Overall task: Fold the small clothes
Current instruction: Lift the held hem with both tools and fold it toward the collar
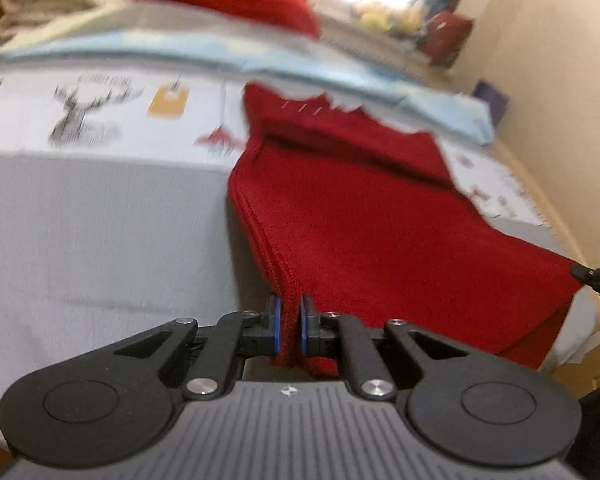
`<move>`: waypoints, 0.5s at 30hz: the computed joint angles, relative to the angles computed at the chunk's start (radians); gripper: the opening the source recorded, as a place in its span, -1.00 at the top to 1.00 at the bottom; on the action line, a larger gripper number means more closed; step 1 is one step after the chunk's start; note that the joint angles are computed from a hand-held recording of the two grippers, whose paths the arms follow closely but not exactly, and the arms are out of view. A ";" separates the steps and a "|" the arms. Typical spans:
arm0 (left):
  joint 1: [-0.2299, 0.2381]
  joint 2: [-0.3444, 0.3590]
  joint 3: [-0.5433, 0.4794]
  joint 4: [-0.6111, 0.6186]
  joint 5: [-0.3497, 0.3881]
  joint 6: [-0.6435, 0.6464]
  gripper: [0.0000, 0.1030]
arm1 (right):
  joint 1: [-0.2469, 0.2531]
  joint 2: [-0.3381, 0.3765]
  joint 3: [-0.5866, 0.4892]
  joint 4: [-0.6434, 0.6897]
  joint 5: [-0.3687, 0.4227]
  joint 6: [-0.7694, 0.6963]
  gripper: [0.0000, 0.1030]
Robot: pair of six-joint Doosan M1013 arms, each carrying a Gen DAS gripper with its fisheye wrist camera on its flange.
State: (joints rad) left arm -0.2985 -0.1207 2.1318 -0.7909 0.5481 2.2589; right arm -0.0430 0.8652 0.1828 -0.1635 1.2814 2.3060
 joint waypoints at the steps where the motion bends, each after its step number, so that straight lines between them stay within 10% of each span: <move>1: 0.004 -0.017 0.000 -0.030 0.008 0.029 0.86 | 0.000 -0.046 0.083 0.002 -0.073 0.012 0.89; 9: 0.124 -0.166 -0.004 -0.208 0.185 0.137 0.90 | -0.011 -0.262 0.389 0.045 -0.384 0.045 0.91; 15: 0.231 -0.166 -0.082 -0.190 0.320 0.032 0.90 | -0.015 -0.332 0.439 0.091 -0.447 0.019 0.91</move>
